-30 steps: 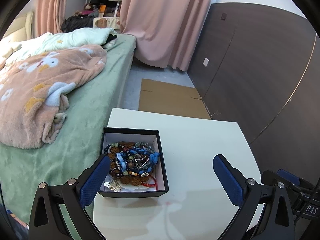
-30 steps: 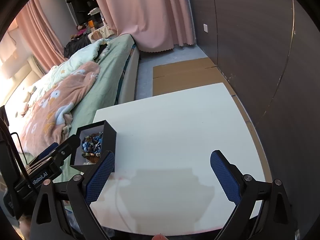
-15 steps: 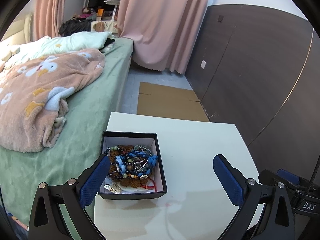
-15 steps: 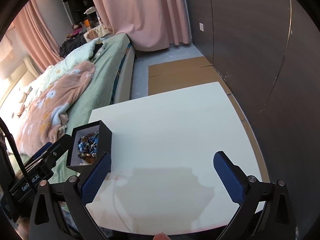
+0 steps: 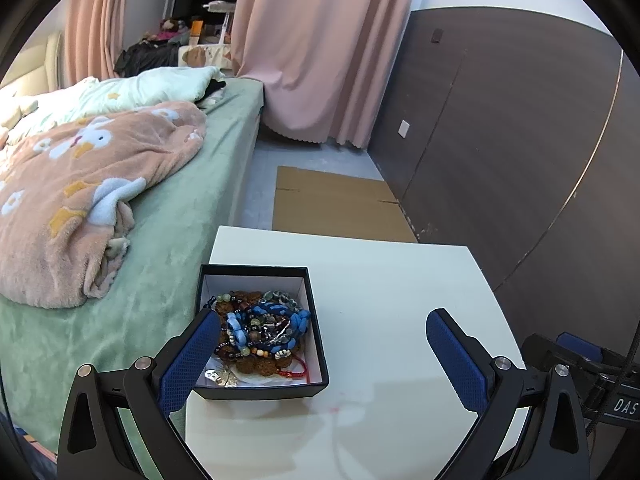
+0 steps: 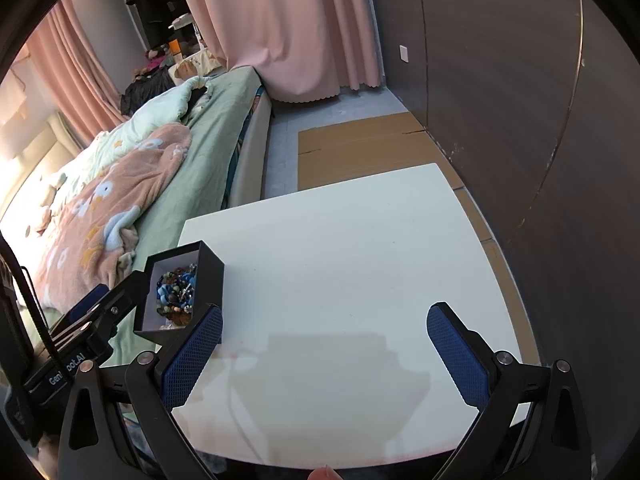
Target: Organize jewelry
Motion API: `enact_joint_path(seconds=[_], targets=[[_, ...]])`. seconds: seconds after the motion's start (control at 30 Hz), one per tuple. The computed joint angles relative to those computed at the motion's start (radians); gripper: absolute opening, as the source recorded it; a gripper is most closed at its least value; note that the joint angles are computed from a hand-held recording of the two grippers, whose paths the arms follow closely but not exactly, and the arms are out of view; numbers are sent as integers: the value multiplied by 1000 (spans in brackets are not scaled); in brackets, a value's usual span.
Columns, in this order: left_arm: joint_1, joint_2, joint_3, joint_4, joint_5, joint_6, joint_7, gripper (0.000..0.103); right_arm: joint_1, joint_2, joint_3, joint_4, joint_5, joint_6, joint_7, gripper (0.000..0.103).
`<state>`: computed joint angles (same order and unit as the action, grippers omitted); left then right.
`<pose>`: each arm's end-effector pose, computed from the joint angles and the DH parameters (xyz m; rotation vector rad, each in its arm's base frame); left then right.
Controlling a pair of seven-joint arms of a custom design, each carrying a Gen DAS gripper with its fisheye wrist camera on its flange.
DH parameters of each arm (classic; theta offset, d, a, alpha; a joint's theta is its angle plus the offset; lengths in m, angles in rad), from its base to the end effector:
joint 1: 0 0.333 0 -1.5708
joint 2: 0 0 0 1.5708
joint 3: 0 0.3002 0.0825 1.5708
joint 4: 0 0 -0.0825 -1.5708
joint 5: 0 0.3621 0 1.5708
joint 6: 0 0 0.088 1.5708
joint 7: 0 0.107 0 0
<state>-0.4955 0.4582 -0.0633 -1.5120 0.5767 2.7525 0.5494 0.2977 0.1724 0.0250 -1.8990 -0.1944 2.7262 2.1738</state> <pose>0.5929 -0.3866 0.4821 -1.8418 1.7818 -1.0384 0.5904 0.2041 0.4814 -1.6682 1.9019 -0.4333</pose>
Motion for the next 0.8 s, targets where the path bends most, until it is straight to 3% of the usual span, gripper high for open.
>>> enact_joint_path(seconds=[0.23,0.8], targets=[[-8,-14,17,-18,29,26,-43,102,-1,-12,0,-16,-8,19,3,102],[4,-28,0,-36,22,47,-20,102,6,-13,5,-9,-12,0,-12,102]])
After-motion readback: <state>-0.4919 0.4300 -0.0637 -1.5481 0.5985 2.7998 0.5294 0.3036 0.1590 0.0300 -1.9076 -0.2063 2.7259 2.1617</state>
